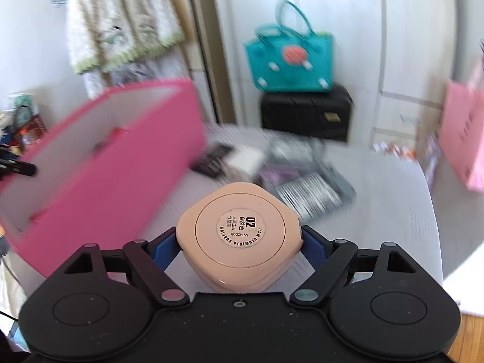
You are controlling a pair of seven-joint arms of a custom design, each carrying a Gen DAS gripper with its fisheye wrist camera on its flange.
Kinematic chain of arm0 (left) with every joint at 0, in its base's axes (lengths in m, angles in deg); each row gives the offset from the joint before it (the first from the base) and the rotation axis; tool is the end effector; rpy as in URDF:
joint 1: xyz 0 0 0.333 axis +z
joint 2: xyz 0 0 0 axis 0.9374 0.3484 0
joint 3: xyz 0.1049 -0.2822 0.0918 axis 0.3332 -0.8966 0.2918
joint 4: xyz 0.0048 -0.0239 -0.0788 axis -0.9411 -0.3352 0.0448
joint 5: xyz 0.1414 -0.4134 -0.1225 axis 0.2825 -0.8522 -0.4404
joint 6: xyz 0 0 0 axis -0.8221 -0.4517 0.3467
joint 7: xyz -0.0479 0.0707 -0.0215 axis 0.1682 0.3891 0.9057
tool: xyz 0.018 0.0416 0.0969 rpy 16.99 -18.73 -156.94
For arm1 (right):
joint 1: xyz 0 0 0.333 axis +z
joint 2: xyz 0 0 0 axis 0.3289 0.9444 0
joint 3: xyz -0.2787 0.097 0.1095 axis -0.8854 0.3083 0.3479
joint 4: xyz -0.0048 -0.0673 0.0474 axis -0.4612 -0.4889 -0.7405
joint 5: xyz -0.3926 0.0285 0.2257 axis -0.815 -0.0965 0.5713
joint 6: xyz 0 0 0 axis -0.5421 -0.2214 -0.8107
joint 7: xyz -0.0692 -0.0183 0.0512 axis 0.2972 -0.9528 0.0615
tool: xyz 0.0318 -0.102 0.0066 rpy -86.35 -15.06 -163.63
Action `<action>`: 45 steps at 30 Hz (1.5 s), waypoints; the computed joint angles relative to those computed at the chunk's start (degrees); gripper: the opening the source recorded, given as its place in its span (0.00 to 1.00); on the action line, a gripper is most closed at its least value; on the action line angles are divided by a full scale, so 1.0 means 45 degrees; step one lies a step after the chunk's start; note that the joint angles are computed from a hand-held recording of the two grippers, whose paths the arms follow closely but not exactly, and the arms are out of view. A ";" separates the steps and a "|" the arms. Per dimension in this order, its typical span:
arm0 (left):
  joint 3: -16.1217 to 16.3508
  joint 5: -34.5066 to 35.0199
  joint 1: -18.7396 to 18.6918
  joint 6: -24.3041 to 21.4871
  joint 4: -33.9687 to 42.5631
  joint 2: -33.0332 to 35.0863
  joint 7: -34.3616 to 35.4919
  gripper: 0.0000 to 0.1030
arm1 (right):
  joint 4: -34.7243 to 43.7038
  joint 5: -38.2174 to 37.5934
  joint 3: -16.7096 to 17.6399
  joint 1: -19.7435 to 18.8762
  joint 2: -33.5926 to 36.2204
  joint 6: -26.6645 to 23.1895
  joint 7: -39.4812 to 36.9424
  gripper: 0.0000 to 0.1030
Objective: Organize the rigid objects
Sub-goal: 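Grasp the peach round compact with the right gripper and release it in the box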
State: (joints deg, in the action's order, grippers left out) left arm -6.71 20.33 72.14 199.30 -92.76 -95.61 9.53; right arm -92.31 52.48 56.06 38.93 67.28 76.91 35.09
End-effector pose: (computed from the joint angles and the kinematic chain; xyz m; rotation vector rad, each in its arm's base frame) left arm 0.5300 -0.0694 0.5239 -1.6181 1.9869 -0.5886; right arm 0.5953 0.2307 0.4964 -2.0077 1.1907 -0.3607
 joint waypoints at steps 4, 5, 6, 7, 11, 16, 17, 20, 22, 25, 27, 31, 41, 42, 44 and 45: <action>0.0192 -0.0382 -0.0117 -0.0317 0.0194 0.0058 0.0059 0.11 | 0.0831 0.2835 -0.0032 0.0474 -0.0240 -0.0624 -0.3116 0.84; 0.0260 -0.0492 -0.0159 -0.0395 0.0232 0.0058 0.0154 0.11 | 0.1127 0.3459 -0.0018 0.0579 -0.0227 -0.0947 -0.3855 0.84; 0.0299 -0.0582 -0.0185 -0.0417 0.0238 0.0040 0.0213 0.11 | 0.1444 0.3747 0.0025 0.0643 -0.0148 -0.1299 -0.4382 0.84; 0.0305 -0.0614 -0.0184 -0.0409 0.0218 0.0001 0.0252 0.11 | 0.1815 0.3788 0.0104 0.0689 0.0006 -0.1692 -0.4746 0.84; 0.0181 -0.0480 -0.0121 -0.0070 -0.0045 -0.0219 0.0334 0.10 | 0.3968 0.2400 0.0588 0.0662 0.1412 -0.4045 -0.4380 0.84; 0.0660 -0.1503 -0.0450 0.0061 -0.0118 -0.0247 0.0812 0.10 | 0.8043 0.0282 0.1323 0.0464 0.4400 -0.8489 -0.1264 0.84; 0.0730 -0.1709 -0.0491 0.0104 -0.0139 -0.0251 0.0922 0.10 | 0.8810 -0.0065 0.1443 0.0471 0.4971 -0.9263 -0.0444 0.84; 0.0857 -0.2171 -0.0577 0.0275 -0.0263 -0.0299 0.1302 0.10 | 1.0566 -0.1143 0.1747 0.0643 0.6318 -1.0500 0.0892 0.84; 0.0965 -0.2501 -0.0657 0.0346 -0.0287 -0.0285 0.1598 0.11 | 1.1392 -0.2011 0.1811 0.0933 0.6960 -1.0665 0.1449 0.84; 0.1127 -0.3025 -0.0759 0.0366 -0.0301 -0.0275 0.2007 0.11 | 1.2477 -0.3025 0.1880 0.1297 0.7768 -1.0926 0.2050 0.84; 0.1146 -0.3239 -0.0746 0.0377 -0.0326 -0.0286 0.2173 0.11 | 1.3110 -0.3526 0.1818 0.1460 0.8238 -1.1180 0.2687 0.85; 0.1187 -0.3613 -0.0779 0.0378 -0.0327 -0.0289 0.2495 0.11 | 1.4361 -0.4382 0.1545 0.1835 0.9245 -1.1443 0.4919 0.85; 0.1058 -0.3789 -0.0677 0.0549 -0.0431 -0.0340 0.2613 0.11 | 1.0566 -0.2666 0.2362 0.0373 0.6501 -0.9006 0.3607 0.84; 0.1048 -0.3779 -0.0666 0.0569 -0.0452 -0.0352 0.2609 0.11 | 0.9981 -0.2290 0.2386 0.0207 0.6031 -0.8577 0.3357 0.84; 0.1085 -0.3833 -0.0691 0.0551 -0.0464 -0.0384 0.2646 0.11 | 0.8324 -0.1419 0.2288 -0.0132 0.4727 -0.7437 0.3196 0.84; 0.1103 -0.3865 -0.0706 0.0561 -0.0475 -0.0409 0.2679 0.12 | 0.7834 -0.1103 0.2199 -0.0188 0.4328 -0.7015 0.3262 0.84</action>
State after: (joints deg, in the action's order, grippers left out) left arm -1.75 2.94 68.96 201.83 -94.90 -97.45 21.59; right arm -57.06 47.51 65.96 38.09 86.75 45.35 49.77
